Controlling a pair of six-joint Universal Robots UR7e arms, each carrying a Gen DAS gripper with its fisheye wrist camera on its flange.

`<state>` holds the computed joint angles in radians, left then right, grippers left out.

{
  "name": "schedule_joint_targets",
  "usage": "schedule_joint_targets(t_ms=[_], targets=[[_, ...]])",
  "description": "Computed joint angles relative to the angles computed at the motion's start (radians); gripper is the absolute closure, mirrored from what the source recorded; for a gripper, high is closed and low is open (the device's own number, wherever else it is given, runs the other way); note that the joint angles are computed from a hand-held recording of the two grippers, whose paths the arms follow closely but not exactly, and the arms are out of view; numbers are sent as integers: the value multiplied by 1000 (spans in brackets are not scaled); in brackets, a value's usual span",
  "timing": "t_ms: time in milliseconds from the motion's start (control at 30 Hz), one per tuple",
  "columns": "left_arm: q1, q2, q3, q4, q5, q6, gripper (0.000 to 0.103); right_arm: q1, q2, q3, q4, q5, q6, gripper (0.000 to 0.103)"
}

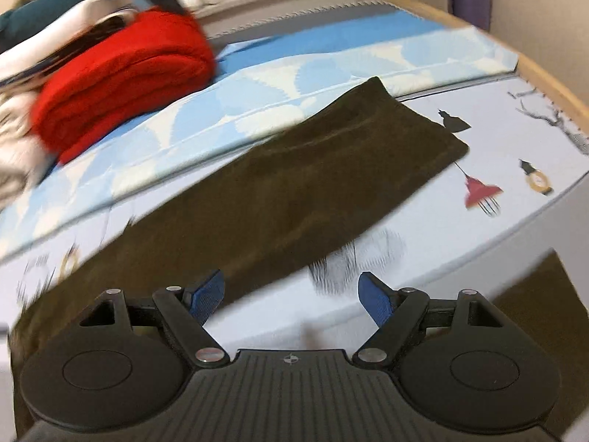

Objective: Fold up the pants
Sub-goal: 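Grasp the waistband corner with the left gripper while the right grasps the hem corner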

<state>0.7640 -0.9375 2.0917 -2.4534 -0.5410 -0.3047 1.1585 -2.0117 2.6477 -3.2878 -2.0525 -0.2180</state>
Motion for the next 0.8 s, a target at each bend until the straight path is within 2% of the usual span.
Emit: schedule_joint_targets(t_ms=[100,167,233,367,500,600,633,667,700,733,767,800], targets=[[35,69,-52,-5,-7,89,2,-22,201,-138,-79,-3,68,23],[54,110,-87,4,-14,135,2,-38,300,-214,-122,19,91,27],[65,144,-96,-49,-11,201,2,-51,393,-284,-156,43,101,29],[94,189,-124,-122,-24,316,0,-63,544,-414,-110,46,193,29],[115,196,-144,-156,-62,392,0,-49,689,-507,-137,-1,264,29],[117,204,-129,-232,-68,462,0,-47,760,-555,-155,4,304,27],[114,205,-116,-268,-70,487,4,-41,787,-568,-178,-19,290,26],[114,198,-105,-295,-100,529,26,-32,813,-580,-198,-54,254,32],[119,175,-101,-279,-172,547,46,-12,844,-601,-215,-125,195,44],[124,162,-109,-237,-219,522,67,12,884,-619,-267,-202,100,74],[120,158,-110,-222,-224,481,70,19,899,-624,-281,-237,46,94],[115,161,-101,-238,-216,480,73,17,891,-617,-285,-230,34,95]])
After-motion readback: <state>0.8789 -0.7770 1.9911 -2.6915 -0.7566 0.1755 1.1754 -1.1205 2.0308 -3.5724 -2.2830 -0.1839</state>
